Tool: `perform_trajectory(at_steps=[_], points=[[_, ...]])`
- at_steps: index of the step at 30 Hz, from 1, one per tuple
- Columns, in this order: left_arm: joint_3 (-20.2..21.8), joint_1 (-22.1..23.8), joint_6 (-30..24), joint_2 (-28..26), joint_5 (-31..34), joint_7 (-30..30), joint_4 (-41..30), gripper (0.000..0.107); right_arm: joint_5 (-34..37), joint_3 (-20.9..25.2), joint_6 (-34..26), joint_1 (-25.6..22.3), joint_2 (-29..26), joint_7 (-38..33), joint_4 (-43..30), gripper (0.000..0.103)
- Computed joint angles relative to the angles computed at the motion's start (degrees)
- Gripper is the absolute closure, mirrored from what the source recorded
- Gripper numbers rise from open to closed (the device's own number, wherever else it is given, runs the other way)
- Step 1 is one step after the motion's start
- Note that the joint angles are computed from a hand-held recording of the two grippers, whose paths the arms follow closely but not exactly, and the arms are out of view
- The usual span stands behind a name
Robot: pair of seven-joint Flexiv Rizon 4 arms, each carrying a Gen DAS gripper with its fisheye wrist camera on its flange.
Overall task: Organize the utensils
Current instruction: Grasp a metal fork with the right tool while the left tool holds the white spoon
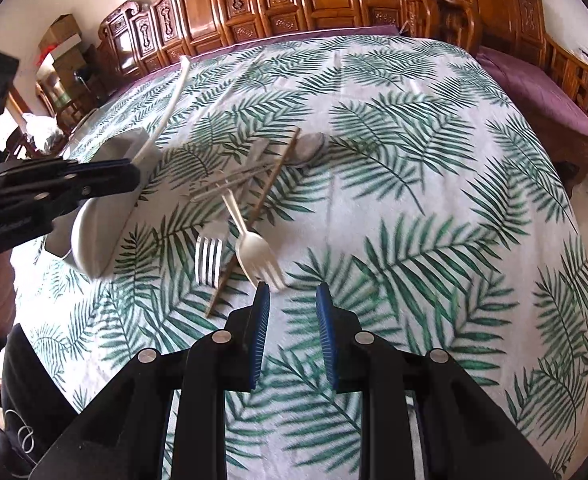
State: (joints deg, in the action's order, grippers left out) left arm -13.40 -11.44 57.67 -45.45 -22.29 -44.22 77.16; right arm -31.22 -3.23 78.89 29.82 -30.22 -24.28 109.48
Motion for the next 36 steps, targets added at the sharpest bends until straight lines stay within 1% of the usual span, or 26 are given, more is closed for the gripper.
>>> perform_trajectory(at_steps=[9, 15, 21, 22, 25, 27, 31, 34, 36], points=[[-2.2, 4.0, 3.1, 3.5, -4.1, 3.4, 6.2, 0.098, 4.0, 4.8, -5.8, -2.3, -5.5, -7.4, -9.9, 0.077], [-2.8, 5.6, 3.9, 4.3, -6.4, 4.6, 7.6, 0.098, 6.3, 5.4, -9.1, -2.2, -8.4, -10.5, -15.3, 0.077], [-3.0, 6.4, 4.2, 5.0, -8.0, 5.6, 9.0, 0.098, 8.8, 7.5, -14.9, -3.3, -11.3, -16.8, -21.0, 0.077], [-3.1, 6.5, 4.2, 5.1, -8.3, 5.7, 9.3, 0.098, 9.2, 7.8, -16.7, -3.4, -11.7, -17.9, -21.9, 0.077], [-3.3, 6.8, 4.4, 5.5, -9.0, 6.3, 10.0, 0.098, 10.4, 8.0, -18.8, -3.6, -11.6, -19.8, -22.5, 0.077], [-3.3, 6.8, 4.4, 5.8, -9.3, 6.5, 10.4, 0.098, 10.2, 7.2, -21.4, -3.1, -11.0, -20.1, -22.5, 0.077], [-3.3, 6.9, 4.4, 6.0, -9.8, 7.0, 10.9, 0.098, 11.7, 8.3, -22.8, -3.8, -10.6, -22.2, -22.4, 0.077], [-3.2, 6.8, 4.4, 6.2, -10.0, 7.0, 11.0, 0.098, 12.6, 8.7, -22.2, -4.1, -10.6, -23.2, -22.5, 0.077], [-3.3, 6.9, 4.5, 6.3, -10.2, 7.2, 11.3, 0.098, 12.7, 8.9, -23.8, -4.0, -11.3, -24.6, -23.8, 0.077]])
